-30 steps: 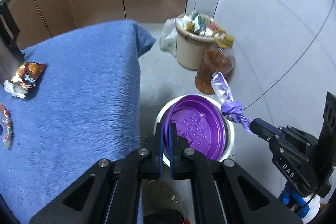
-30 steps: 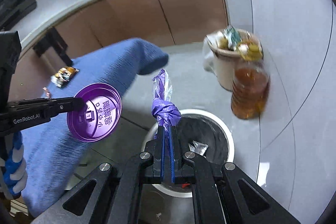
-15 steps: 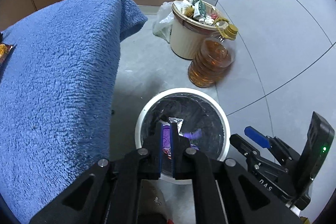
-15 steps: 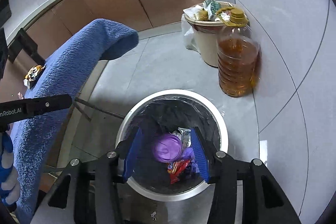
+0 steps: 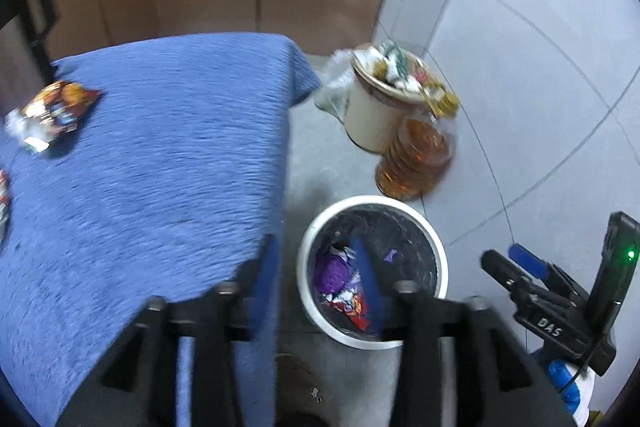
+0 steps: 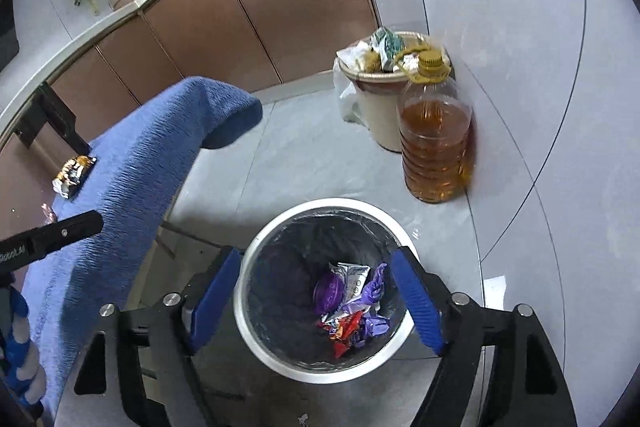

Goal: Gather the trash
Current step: 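Move both open tools back over the remaining trash on the table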

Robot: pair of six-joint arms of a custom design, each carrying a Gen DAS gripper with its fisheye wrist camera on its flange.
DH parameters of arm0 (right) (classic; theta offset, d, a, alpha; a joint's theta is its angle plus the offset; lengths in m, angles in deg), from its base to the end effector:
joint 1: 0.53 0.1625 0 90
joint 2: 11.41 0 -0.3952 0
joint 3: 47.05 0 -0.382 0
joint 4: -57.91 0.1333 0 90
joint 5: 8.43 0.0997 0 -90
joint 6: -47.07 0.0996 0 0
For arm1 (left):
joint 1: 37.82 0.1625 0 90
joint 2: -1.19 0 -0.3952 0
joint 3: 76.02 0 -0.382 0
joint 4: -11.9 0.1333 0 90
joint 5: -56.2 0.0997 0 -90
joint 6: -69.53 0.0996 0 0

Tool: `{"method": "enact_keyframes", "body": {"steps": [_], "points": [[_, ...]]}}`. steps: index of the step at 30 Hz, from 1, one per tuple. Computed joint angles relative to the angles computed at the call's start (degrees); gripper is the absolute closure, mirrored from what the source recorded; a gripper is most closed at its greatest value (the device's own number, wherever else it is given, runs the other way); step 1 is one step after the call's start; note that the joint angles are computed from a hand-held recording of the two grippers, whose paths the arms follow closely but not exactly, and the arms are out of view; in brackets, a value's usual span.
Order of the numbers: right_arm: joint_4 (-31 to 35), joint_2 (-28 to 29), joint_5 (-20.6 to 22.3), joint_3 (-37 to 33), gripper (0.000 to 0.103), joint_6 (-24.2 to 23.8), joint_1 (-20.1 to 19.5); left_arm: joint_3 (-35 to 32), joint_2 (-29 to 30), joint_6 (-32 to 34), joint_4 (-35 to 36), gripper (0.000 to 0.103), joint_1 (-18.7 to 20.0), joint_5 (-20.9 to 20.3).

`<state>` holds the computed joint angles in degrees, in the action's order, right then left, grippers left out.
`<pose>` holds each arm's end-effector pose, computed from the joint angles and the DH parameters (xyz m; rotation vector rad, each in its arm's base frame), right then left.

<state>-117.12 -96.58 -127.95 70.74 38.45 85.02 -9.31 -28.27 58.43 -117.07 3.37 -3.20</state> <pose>0.0464 -0.4896 0.3765 -0.2173 -2.3408 1.0701 -0.4435 -0.6326 0.0429 0.8511 2.5260 -0.3988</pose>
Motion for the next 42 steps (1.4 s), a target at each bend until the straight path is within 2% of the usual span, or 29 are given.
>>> {"method": "enact_keyframes", "body": {"steps": [5,9,14,20,28,31,36,39,42], "points": [[-2.18,0.5,-3.18,0.04,0.01,0.67,4.36,7.24,-5.94,-0.42,-5.94,0.06,-0.03,2.59],[-4.4,1.63,-5.36,-0.46,0.001,0.93,8.5,14.21,-11.22,0.43,-12.56,0.06,-0.83,6.47],[-7.46,3.9,-8.82,-1.63,0.0,0.22,14.3,21.95,-17.16,4.22,-23.37,0.06,-2.44,13.22],[-11.82,5.96,-10.8,-2.72,0.0,-0.85,19.56,27.8,-22.73,8.23,-32.9,0.059,-3.49,17.2],[-18.52,9.37,-12.06,-4.7,0.0,-5.38,24.51,33.45,-28.3,11.08,-38.96,0.053,-4.49,20.38],[-20.72,10.82,-11.73,-5.16,0.0,-6.84,25.69,35.27,-29.85,11.93,-40.86,0.043,-4.89,22.61],[-24.26,14.02,-11.9,-6.24,0.0,-9.65,27.1,37.41,-32.31,12.0,-42.31,0.042,-4.77,23.66],[-27.58,15.1,-9.12,-5.98,0.0,-10.78,27.36,38.1,-33.23,12.24,-43.05,0.042,-4.41,24.03],[-25.59,16.19,-9.87,-7.19,0.0,-11.52,28.22,38.68,-34.19,11.64,-42.34,0.042,-3.87,24.18]]}}
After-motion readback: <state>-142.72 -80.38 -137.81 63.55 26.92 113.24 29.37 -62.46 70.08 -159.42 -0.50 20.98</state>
